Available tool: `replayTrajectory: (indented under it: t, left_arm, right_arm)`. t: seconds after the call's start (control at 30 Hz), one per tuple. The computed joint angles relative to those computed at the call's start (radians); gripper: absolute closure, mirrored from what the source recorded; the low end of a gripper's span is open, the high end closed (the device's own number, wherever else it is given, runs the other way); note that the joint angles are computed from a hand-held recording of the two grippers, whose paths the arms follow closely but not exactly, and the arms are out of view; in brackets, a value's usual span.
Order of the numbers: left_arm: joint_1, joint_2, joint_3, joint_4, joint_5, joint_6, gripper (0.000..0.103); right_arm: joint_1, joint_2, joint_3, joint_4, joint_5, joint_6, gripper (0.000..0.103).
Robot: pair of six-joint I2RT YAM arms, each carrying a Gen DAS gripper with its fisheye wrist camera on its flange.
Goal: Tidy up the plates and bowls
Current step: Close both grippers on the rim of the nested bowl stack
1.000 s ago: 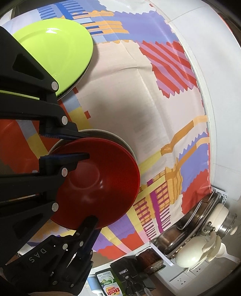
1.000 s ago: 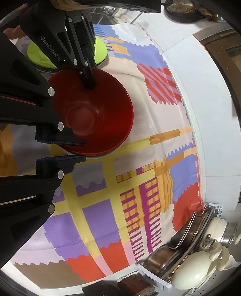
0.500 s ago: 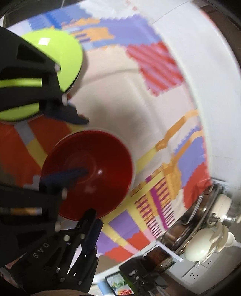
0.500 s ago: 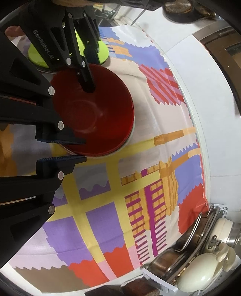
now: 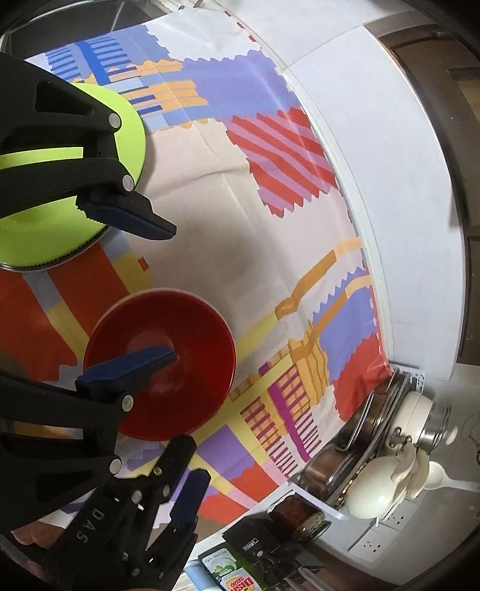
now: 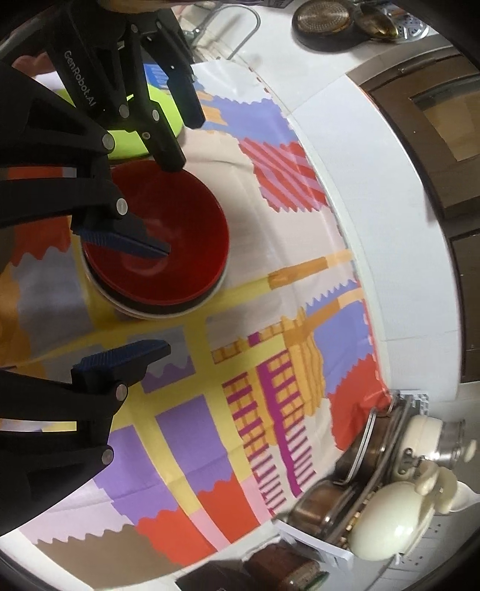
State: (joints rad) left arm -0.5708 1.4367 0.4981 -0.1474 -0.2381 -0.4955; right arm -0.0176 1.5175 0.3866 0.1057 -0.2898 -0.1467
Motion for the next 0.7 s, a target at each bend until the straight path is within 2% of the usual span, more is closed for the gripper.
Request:
replayTrajectory:
  t: [0.3, 0.43, 0.7]
  left_arm:
    - [0.038, 0.059, -0.027, 0.047, 0.014, 0.02, 0.044]
    - [0.066, 0.152, -0.015, 0.093, 0.078, 0.025, 0.044]
    - [0.076, 0.277, 0.025, 0.136, 0.116, 0.005, 0.045]
  right_arm:
    - [0.005, 0.085, 0.002, 0.083, 0.044, 0.041, 0.056]
    - [-0.003, 0.158, 0.015, 0.117, 0.037, 0.05, 0.056]
    - [-0.024, 0.298, 0.075, 0.104, -0.029, 0.059, 0.057]
